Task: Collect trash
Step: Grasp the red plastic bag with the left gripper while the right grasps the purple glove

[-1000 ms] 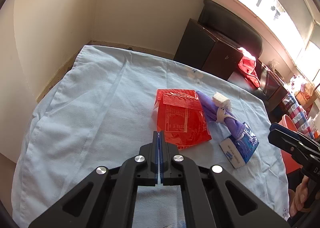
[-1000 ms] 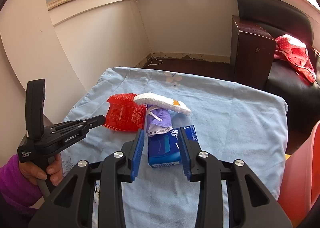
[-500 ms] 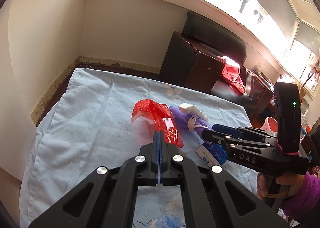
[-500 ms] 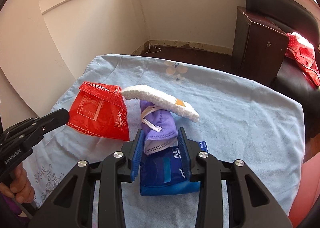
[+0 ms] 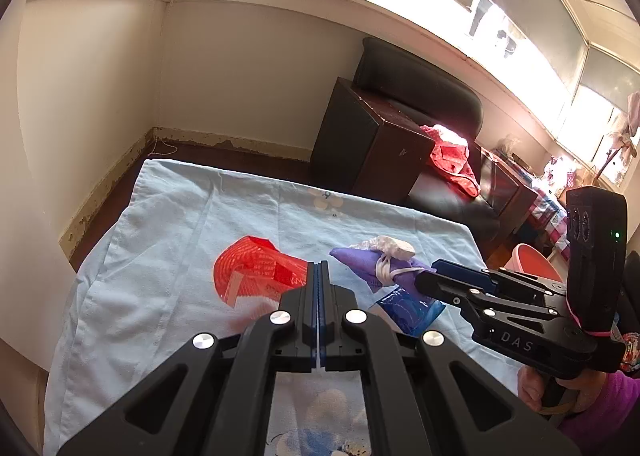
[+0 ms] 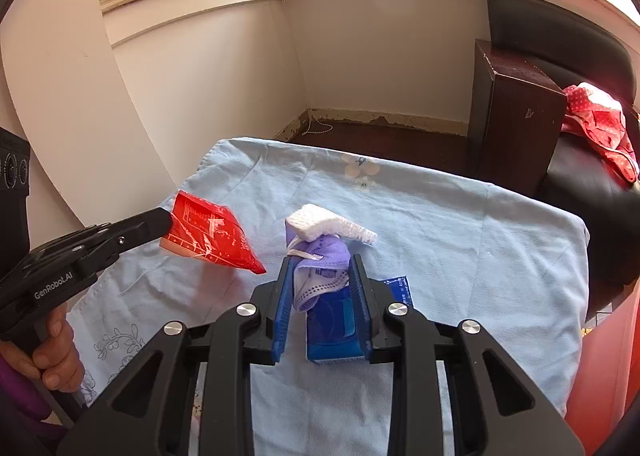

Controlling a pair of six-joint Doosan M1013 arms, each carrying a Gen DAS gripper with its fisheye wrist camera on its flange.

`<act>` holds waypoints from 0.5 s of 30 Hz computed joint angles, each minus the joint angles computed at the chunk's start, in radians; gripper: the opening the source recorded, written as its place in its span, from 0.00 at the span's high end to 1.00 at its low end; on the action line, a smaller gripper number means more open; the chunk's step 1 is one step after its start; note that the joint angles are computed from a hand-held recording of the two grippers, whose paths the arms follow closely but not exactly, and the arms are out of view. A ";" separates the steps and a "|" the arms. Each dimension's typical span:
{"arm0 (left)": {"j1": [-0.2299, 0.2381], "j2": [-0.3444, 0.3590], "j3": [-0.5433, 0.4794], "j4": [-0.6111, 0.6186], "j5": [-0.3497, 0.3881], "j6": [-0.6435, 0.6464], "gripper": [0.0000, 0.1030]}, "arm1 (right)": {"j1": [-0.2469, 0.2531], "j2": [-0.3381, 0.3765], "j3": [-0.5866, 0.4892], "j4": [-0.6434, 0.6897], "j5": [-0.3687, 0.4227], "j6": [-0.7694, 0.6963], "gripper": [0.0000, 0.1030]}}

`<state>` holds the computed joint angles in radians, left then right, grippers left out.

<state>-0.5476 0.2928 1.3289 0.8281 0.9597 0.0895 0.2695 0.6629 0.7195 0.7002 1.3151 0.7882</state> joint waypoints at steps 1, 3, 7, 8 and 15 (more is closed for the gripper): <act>-0.003 0.000 -0.004 0.005 0.000 0.001 1.00 | -0.005 -0.011 0.015 0.008 -0.009 -0.005 0.73; -0.009 0.002 -0.013 0.014 -0.001 0.007 1.00 | -0.017 -0.028 0.040 0.025 -0.019 -0.007 0.73; -0.018 0.013 -0.041 0.021 -0.003 0.036 1.00 | -0.042 -0.059 0.083 0.058 -0.040 -0.001 0.73; -0.020 0.017 -0.049 0.021 -0.004 0.046 1.00 | -0.047 -0.067 0.094 0.063 -0.049 0.000 0.73; -0.033 0.061 -0.127 0.004 -0.018 0.140 1.00 | -0.090 -0.094 0.130 0.088 -0.096 0.037 0.73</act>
<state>-0.5810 0.3541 1.2020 0.8318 0.9412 0.2290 0.1791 0.5690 0.8500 0.7884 1.2189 0.8251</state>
